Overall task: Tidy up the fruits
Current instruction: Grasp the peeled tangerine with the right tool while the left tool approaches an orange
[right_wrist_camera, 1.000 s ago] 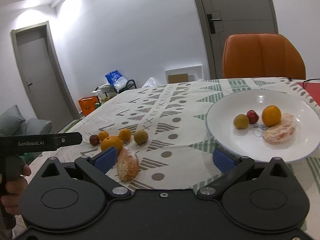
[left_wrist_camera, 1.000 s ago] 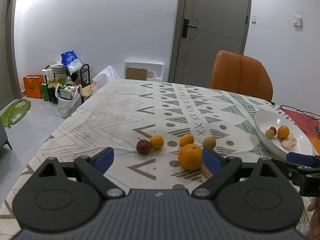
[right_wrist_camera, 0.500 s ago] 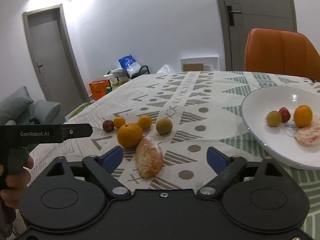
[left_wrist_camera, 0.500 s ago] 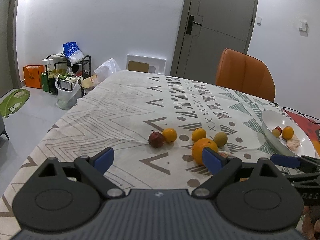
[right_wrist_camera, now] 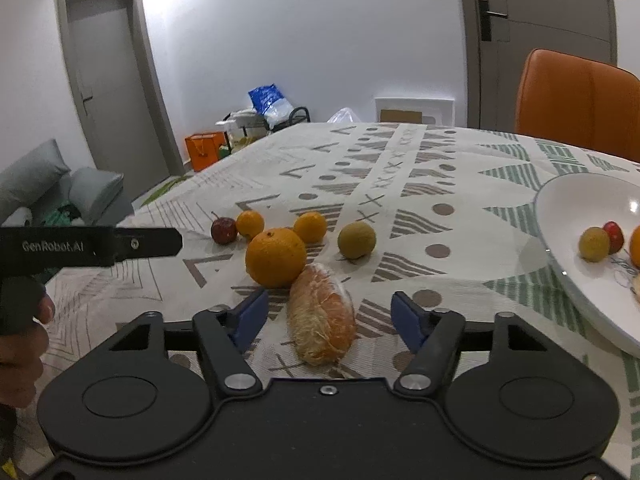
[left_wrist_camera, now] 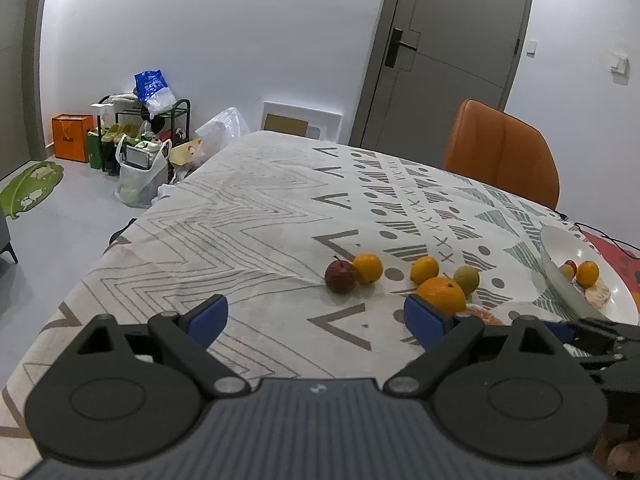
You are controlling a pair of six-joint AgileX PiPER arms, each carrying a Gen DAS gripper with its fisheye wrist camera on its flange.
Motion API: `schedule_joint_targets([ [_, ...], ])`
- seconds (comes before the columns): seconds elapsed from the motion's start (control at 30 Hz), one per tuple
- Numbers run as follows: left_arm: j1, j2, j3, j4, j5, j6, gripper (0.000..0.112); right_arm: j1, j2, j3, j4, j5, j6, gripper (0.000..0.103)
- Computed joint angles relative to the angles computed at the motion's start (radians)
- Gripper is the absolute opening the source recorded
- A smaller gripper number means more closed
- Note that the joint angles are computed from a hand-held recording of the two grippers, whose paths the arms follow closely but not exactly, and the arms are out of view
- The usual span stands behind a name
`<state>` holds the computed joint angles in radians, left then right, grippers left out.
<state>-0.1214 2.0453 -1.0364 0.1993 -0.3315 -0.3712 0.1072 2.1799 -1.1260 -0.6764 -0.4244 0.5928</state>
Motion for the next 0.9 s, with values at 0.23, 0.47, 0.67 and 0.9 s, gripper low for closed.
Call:
schedule_joint_targets([
  [0.23, -0.002, 0.011, -0.023, 0.070, 0.007, -0.056, 0.094, 0.025, 0.001, -0.012, 0.066, 0.043, -0.137, 0.031],
  [0.47, -0.034, 0.028, -0.058, 0.086, 0.022, -0.056, 0.094, 0.004, -0.015, -0.001, 0.037, 0.037, -0.098, 0.031],
  [0.67, -0.067, 0.050, -0.098, 0.106, 0.042, -0.067, 0.094, -0.033, -0.044, 0.031, 0.039, 0.012, -0.094, 0.031],
  [0.9, -0.109, 0.081, -0.151, 0.098, 0.070, -0.049, 0.093, -0.077, -0.066, 0.054, 0.035, -0.010, -0.083, 0.031],
])
